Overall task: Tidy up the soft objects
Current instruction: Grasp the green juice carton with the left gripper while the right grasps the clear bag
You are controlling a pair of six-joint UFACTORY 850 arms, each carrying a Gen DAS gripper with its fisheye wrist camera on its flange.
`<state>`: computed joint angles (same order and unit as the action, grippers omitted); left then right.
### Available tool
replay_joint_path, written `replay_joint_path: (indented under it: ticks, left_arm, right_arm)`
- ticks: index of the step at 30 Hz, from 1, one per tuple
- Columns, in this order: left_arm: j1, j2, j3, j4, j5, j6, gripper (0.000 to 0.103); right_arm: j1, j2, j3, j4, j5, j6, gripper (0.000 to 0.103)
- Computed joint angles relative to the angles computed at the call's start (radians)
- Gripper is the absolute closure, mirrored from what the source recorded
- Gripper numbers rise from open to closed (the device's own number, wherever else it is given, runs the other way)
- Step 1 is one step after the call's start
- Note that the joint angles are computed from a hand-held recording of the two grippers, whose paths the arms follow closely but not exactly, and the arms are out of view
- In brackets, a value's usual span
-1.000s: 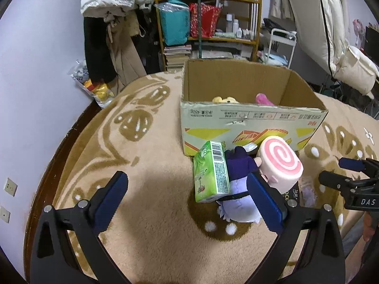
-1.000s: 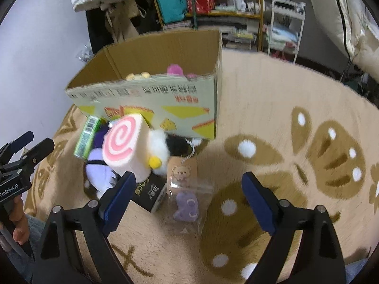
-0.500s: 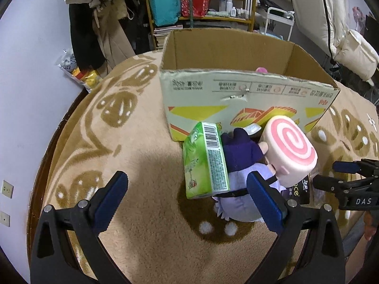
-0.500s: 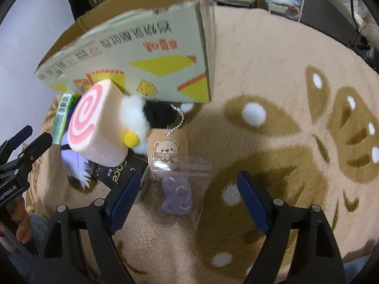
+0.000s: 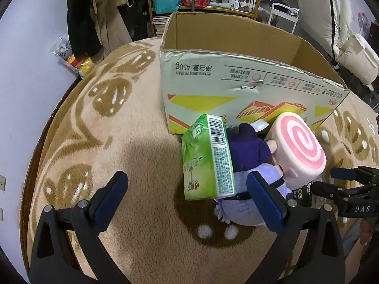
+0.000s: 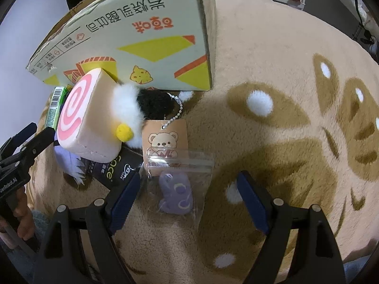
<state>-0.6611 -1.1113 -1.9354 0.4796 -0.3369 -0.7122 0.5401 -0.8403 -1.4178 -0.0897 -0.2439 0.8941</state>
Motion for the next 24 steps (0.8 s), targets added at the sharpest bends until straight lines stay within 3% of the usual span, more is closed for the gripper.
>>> replay_joint_path:
  ticks: [7, 17, 24]
  left_arm:
    - [-0.002, -0.003, -0.002, 0.038, -0.009, -0.030, 0.004]
    - [0.006, -0.014, -0.018, -0.001, -0.037, -0.022, 0.004]
    - [0.012, -0.034, -0.041, -0.086, -0.059, 0.024, 0.023]
  right_arm:
    - [-0.009, 0.008, -0.001, 0.100, 0.009, -0.093, 0.015]
    - [-0.023, 0.022, 0.016, 0.102, -0.009, -0.132, 0.027]
    - [0.006, -0.029, -0.058, 0.036, -0.085, -0.094, 0.026]
